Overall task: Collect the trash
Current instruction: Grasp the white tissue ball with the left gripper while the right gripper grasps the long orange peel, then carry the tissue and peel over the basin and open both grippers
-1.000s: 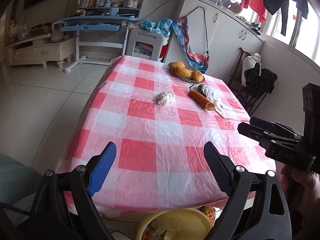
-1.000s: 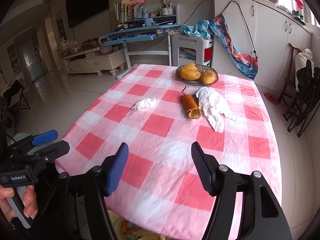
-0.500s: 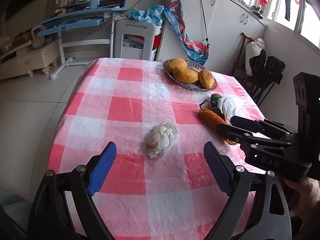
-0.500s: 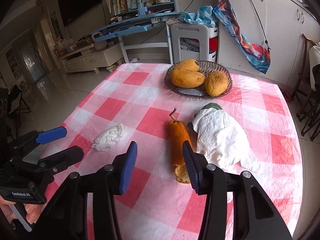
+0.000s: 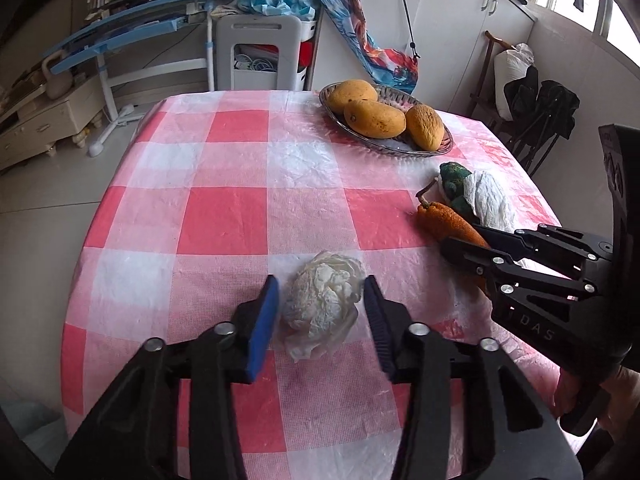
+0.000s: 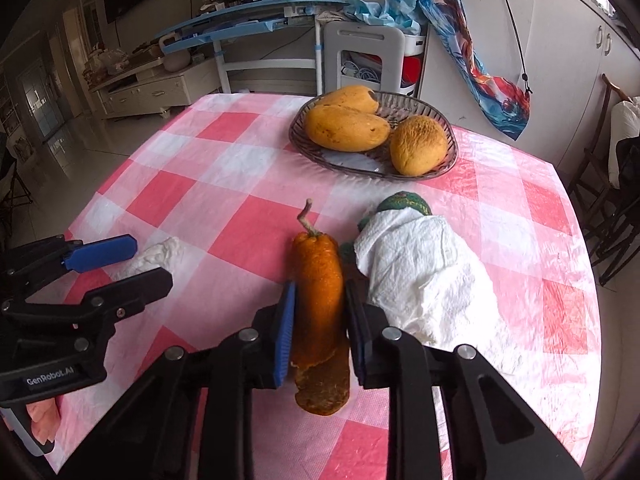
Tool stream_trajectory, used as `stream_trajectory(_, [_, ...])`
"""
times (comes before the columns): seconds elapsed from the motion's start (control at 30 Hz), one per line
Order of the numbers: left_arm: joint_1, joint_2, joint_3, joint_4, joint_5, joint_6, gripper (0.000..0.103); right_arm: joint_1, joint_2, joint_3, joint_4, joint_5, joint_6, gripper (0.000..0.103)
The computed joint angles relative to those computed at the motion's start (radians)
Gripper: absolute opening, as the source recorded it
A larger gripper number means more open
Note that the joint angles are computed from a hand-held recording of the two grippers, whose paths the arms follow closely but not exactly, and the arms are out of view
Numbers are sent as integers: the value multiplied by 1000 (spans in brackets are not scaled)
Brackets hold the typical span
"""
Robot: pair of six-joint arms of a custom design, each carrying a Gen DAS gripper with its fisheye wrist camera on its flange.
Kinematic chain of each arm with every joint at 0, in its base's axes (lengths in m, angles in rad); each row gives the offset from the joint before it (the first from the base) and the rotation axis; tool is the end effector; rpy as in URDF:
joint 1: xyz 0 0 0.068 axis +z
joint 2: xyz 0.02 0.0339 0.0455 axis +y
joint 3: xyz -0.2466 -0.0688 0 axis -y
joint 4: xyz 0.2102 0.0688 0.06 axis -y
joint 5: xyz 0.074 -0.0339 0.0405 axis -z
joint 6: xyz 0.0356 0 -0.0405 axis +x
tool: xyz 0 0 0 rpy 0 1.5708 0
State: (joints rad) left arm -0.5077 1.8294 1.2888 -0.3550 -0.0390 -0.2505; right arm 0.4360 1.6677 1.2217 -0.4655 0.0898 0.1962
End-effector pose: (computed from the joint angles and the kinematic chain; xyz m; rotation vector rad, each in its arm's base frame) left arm 0.3176 -0.1751 0.2096 0.3020 2.4679 -0.2780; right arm 0.2972 0.1350 0.2359 -0.2592 2.4704 0.1581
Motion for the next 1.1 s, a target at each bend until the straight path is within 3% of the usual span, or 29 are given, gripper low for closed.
stream_trajectory(0.03, [2,-4,-3,-4,5,6,24,6,-6,-3,-2,-10,3,21])
stream_trajectory(0.1, [5,-28,-25,-6,13,-2,21,27,-27,-20,0,-15,16,21])
stream_trajectory(0.53, [-91,-389,-295,-37,-135,-71,21,147,-294,-182,8,-56,174,21])
stream_trajectory(1.1, [-268,-722,-520,-168,-266,-239,21,398,-569,-401,-36,49,431,21])
